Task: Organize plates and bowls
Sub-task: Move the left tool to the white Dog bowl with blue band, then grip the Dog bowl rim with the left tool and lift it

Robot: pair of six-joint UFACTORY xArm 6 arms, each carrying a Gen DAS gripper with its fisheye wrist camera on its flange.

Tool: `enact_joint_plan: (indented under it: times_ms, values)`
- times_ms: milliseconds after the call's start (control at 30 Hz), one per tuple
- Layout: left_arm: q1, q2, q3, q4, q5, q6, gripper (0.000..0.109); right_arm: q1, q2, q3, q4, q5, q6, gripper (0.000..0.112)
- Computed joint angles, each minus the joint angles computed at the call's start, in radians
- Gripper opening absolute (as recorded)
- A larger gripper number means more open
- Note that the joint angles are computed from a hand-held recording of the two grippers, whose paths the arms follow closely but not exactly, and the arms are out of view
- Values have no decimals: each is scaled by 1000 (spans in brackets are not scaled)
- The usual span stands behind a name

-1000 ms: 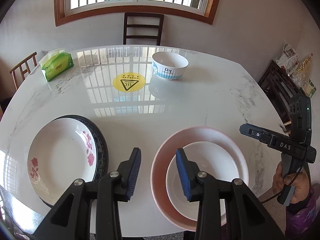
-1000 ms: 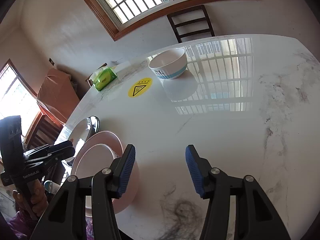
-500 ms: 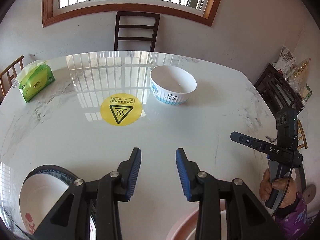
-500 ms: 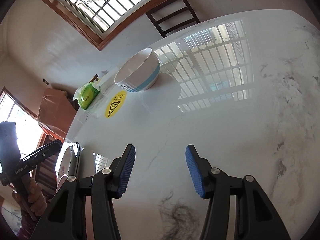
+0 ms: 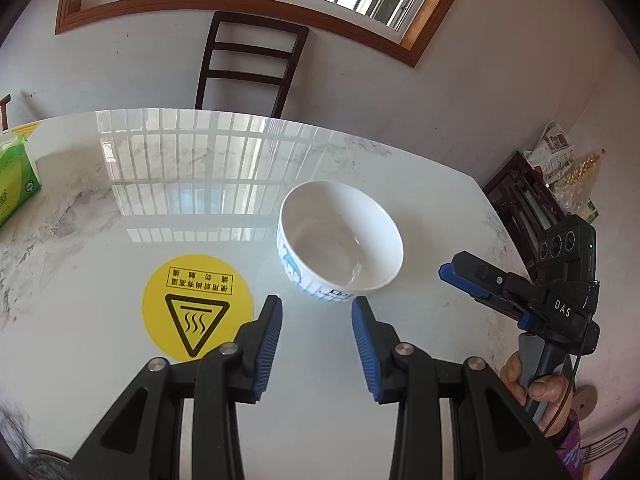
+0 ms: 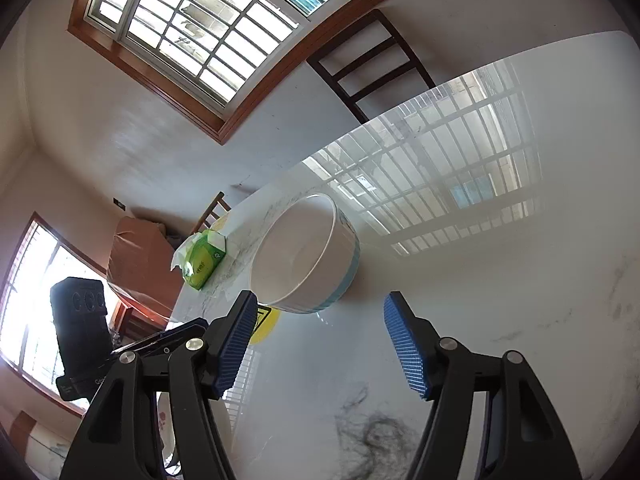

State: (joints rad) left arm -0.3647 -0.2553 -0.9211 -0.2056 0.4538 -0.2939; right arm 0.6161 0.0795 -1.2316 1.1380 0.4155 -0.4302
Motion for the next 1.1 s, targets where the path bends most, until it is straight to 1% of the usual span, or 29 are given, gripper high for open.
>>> enact_joint_plan:
  times_ms: [100,167,367,433,500,567,633,800,967,1033,1100]
  values:
    - [11,56,-55,-106,1,88,37,-2,41,-50,-23,10,18,65]
    - [13,89,-91,-146,8,127,37,-3,66,-79,-62,15,49,65]
    - [16,173,-177,-146,28,142,37,-5,129,-146,-77,27,77,65]
    - [17,184,-185,-153,34,147,37,-2,142,-159,-100,28,89,65]
    - [17,194,-189,-137,35,131,37,2,152,-168,-152,28,131,65]
    - [16,200,-188,-145,20,137,37,2,165,-180,-155,39,131,65]
    - [18,210,-197,-139,17,132,37,2,179,-190,-191,37,163,65]
    - [29,230,-217,-173,19,167,37,-4,216,-230,-212,62,179,65]
    - [41,237,-214,-158,1,141,37,-3,234,-251,-280,75,229,65]
    - [50,241,-211,-208,-6,165,37,-4,242,-260,-275,82,229,65]
    - [56,254,-218,-227,12,170,38,-5,247,-265,-290,89,236,65]
